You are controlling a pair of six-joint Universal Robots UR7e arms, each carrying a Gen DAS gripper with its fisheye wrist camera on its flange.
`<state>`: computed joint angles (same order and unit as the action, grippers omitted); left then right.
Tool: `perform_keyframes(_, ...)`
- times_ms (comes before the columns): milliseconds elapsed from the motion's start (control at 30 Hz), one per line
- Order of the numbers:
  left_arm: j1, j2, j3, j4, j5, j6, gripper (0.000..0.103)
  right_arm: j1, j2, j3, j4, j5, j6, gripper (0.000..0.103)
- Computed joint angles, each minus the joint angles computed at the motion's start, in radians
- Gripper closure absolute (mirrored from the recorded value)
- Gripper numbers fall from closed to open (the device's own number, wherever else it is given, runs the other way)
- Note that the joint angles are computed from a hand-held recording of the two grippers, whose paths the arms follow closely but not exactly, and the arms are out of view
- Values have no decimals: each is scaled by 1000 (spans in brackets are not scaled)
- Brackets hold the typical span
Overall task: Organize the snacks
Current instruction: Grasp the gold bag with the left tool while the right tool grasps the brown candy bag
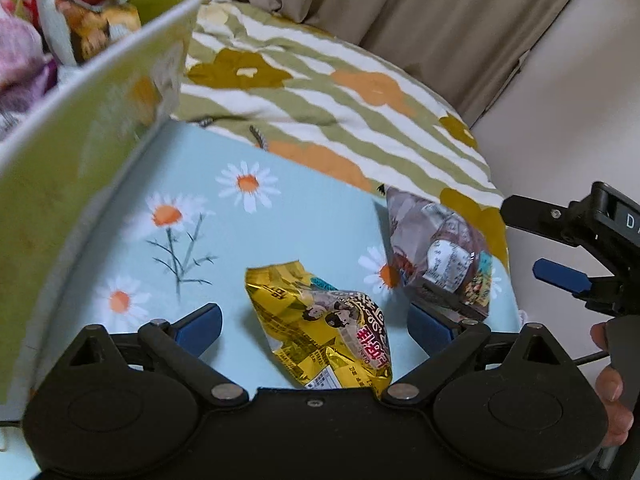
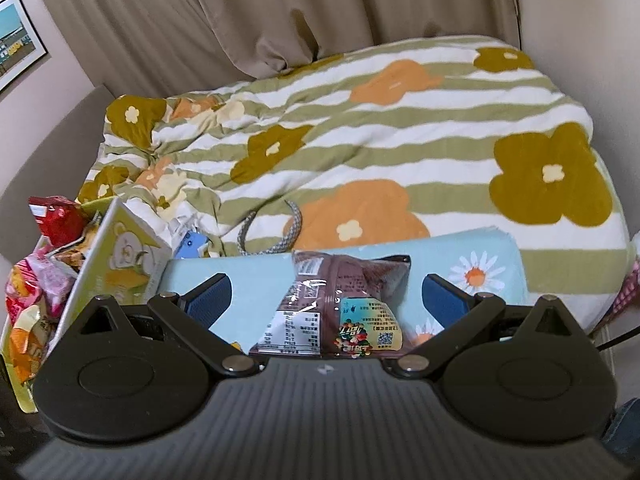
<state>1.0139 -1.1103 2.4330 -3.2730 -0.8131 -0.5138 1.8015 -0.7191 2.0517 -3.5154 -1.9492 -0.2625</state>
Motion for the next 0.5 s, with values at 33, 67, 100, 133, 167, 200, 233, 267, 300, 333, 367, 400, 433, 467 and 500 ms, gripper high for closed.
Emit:
perform_keyframes(33, 6, 11, -5, -6, -7, -2, 5, -5, 9, -7, 5, 2, 3, 0)
perform_keyframes(67, 10, 18, -7, -9, -11, -4, 6, -10, 16, -11, 9, 4, 6, 0)
perform_keyframes(100, 15, 26, -12, -9, -15, -6, 6, -14, 26, -18, 12, 7, 7, 0)
perform_keyframes(133, 20, 33, -18, -2, -21, -8, 7, -17, 34, -23, 14, 8, 7, 0)
perform_keyframes(167, 27, 38, -23, 5, -28, -12, 9, -20, 42, -28, 18, 6, 6, 0)
perform_keyframes(200, 34, 41, -27, 10, -36, -19, 10, -21, 52, -36, 21, 1, 8, 0)
perform_keyframes(233, 42, 41, -29, 14, -47, -28, 13, -22, 59, -42, 23, -4, 8, 0)
perform_keyframes(267, 47, 44, -27, -4, -56, -26, 13, -22, 67, -49, 28, -10, 9, 0)
perform_keyframes(300, 46, 45, -25, -9, -51, -23, 14, -22, 73, -55, 32, -14, 9, 0)
perform_keyframes(333, 46, 46, -27, -7, -49, -17, 16, -23, 79, -60, 36, -18, 10, 0)
perform_keyframes(367, 46, 48, -27, -11, -51, -5, 23, -23, 84, -65, 40, -20, 13, 0)
perform_keyframes(400, 49, 48, -27, -22, -62, 8, 29, -24, 87, -68, 42, -19, 16, 0)
perform_keyframes(433, 53, 47, -27, -26, -74, 13, 29, -26, 91, -72, 45, -17, 19, 0)
perform_keyframes(467, 53, 46, -26, -27, -75, 14, 31, -28, 93, -75, 51, -17, 24, 0)
perform_keyframes(500, 53, 45, -25, -27, -76, 20, 31, -28, 96, -81, 60, -21, 29, 0)
